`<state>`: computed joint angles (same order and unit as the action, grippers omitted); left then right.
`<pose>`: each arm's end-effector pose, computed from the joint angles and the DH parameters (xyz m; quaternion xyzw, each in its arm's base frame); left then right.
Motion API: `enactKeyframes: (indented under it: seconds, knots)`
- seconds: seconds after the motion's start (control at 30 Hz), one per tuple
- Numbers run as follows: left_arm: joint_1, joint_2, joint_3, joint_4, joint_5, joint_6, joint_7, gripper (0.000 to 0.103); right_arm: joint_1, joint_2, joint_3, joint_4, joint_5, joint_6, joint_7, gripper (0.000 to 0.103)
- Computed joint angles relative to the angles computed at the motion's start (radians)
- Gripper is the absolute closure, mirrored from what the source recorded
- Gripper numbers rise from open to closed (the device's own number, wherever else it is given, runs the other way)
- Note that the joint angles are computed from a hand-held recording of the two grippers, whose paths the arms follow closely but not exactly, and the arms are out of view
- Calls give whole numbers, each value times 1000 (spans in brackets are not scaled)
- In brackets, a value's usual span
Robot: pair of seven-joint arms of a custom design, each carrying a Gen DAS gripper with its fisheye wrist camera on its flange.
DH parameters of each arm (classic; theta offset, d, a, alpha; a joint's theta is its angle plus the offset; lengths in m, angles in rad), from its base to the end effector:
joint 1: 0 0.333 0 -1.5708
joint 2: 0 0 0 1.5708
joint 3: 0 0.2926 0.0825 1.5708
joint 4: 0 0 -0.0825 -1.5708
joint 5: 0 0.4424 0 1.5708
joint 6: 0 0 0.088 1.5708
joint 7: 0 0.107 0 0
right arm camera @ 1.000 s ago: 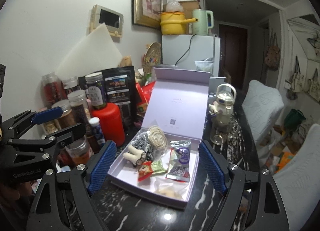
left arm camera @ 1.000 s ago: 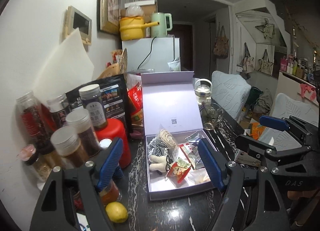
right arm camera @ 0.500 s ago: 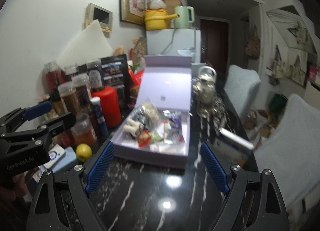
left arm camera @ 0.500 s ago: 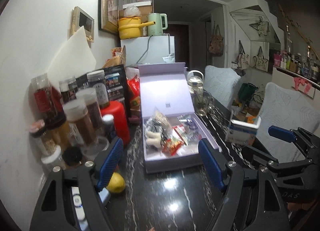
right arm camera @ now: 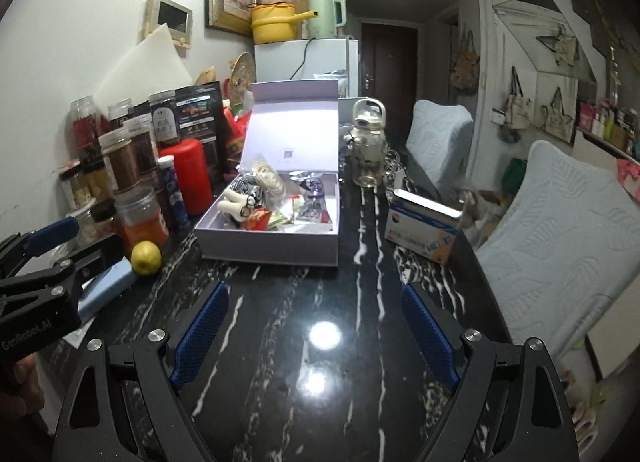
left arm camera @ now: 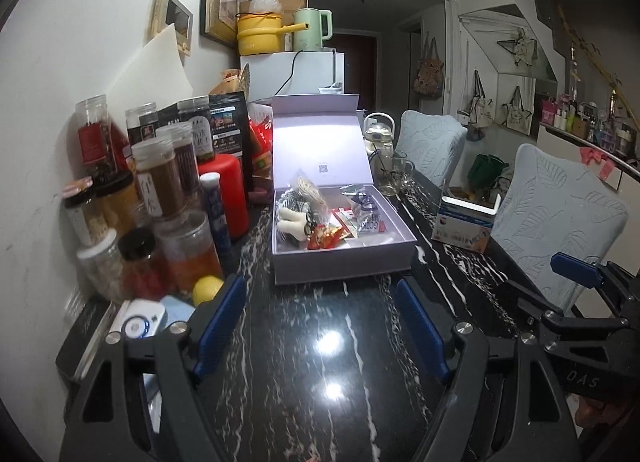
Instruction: Organize soft objects
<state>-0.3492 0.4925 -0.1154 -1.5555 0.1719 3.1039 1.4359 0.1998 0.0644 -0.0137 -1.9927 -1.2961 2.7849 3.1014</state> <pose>0.6962 -0.3462 0.4475 -0.4578 0.7314 -0.4342 0.2587 0.6330 0.1635 0.4354 -0.5349 0.6889 -0.3769 0.3119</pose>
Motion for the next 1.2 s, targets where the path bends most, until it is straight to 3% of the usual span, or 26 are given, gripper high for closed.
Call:
enactKeyframes:
  seconds: [0.07, 0.23, 0.33, 0.53, 0.77, 0.97, 1.2]
  knots:
    - [-11, -30, 13, -42, 2, 18, -18, 26, 3, -27, 3, -27, -31, 0, 29, 14]
    - [-111, -89, 133, -120, 57, 49, -111, 26, -6, -81, 27, -81, -77, -11, 72, 14]
    - [-99, -104, 121, -139, 72, 46, -125, 26, -13, -104, 42, -103, -90, -28, 89, 14]
    - [-147, -117, 181, -158, 125, 56, -208, 26, -28, -139, 63, -141, -150, -31, 155, 12]
    - [-133, -116, 164, -153, 161, 32, -245, 26, -35, -153, 73, -157, -169, -32, 166, 12]
    - [-186, -120, 231, -155, 228, 33, -339, 26, -40, -168, 78, -175, -181, -44, 192, 11]
    - [-170, -124, 217, -169, 258, 46, -380, 26, -48, -178, 78, -190, -159, -30, 195, 10]
